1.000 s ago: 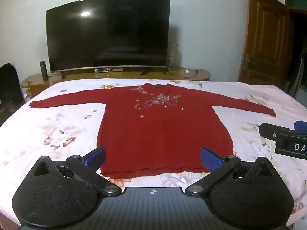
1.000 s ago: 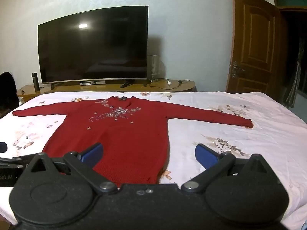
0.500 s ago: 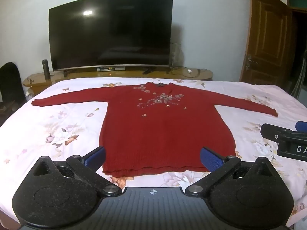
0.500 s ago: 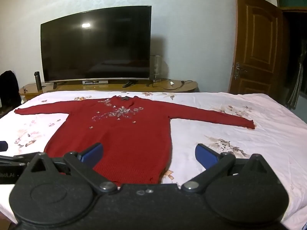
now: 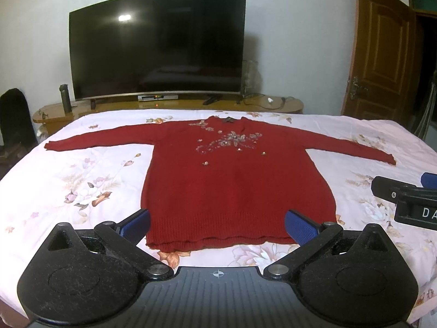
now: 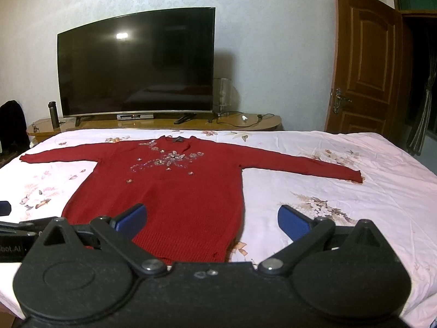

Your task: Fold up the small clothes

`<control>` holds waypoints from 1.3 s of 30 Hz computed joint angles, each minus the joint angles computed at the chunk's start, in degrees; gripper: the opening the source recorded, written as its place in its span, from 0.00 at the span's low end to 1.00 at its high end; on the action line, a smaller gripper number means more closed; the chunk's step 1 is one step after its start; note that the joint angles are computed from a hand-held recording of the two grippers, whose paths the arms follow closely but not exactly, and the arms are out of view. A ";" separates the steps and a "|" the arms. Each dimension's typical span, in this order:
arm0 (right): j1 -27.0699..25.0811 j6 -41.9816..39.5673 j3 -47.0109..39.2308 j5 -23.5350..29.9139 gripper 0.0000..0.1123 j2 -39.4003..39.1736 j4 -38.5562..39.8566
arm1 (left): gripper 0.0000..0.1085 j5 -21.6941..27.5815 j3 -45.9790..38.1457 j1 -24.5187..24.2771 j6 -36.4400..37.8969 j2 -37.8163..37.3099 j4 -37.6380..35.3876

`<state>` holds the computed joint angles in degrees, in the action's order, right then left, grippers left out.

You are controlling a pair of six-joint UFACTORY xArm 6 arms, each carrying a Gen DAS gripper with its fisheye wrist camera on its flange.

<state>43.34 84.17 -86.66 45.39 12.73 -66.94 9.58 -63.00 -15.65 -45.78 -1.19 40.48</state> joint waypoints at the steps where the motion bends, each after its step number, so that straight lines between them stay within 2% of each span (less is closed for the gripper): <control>1: -0.07 0.06 -0.03 -0.04 0.91 0.07 0.00 | 0.95 0.13 -0.06 -0.05 0.36 0.03 -0.38; 39: 0.10 -0.03 -0.36 0.02 0.91 0.64 -0.42 | 0.95 -0.80 0.79 0.71 0.29 -0.25 -0.06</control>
<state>43.44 84.14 -87.02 45.41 13.37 -67.36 8.78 -62.21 -14.94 -45.49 -1.44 40.41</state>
